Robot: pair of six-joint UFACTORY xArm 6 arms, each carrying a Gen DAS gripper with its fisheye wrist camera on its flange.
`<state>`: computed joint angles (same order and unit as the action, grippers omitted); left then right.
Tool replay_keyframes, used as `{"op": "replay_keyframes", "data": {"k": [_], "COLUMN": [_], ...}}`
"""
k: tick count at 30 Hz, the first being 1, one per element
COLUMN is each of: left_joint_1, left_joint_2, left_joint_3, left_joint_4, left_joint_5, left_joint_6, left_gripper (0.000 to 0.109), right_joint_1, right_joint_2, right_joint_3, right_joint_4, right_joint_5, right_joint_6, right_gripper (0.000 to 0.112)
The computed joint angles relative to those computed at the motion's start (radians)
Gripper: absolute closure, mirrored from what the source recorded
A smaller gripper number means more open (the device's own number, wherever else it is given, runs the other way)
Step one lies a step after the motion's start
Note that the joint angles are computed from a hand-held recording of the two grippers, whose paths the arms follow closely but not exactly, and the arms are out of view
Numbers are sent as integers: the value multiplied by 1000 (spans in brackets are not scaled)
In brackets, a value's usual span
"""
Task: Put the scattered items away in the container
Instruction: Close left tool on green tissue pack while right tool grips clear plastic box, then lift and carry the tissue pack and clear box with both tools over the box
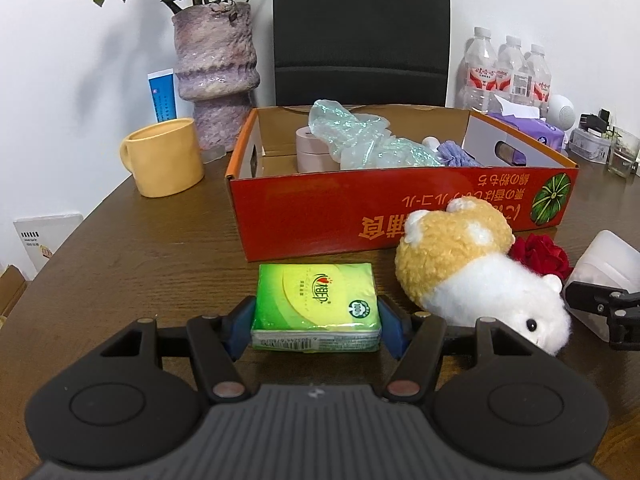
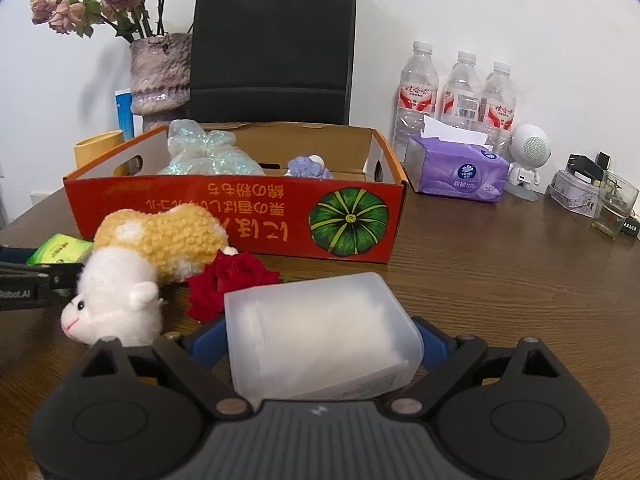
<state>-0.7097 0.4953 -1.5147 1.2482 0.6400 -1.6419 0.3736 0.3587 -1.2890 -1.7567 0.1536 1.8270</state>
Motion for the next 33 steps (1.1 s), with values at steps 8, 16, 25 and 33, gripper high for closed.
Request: {"op": "replay_keyframes", "data": {"k": [8, 16, 25, 33], "left_joint_1": [-8, -15, -42, -66], "left_joint_2": [-31, -56, -108, -188], "left_joint_3": [40, 72, 114, 178], "left_joint_4": [24, 39, 93, 118], "left_joint_5": [3, 7, 19, -10], "left_joint_6": [-43, -71, -110, -115], "left_gripper": [45, 45, 45, 45], "right_joint_1": [6, 19, 18, 29], "right_joint_2": [-6, -15, -40, -159], "right_joint_3": [6, 14, 40, 138], "right_joint_4": [-4, -30, -76, 12], "right_joint_5": [21, 47, 23, 22], "right_joint_6": [7, 23, 75, -26], "right_gripper": [19, 19, 19, 19]}}
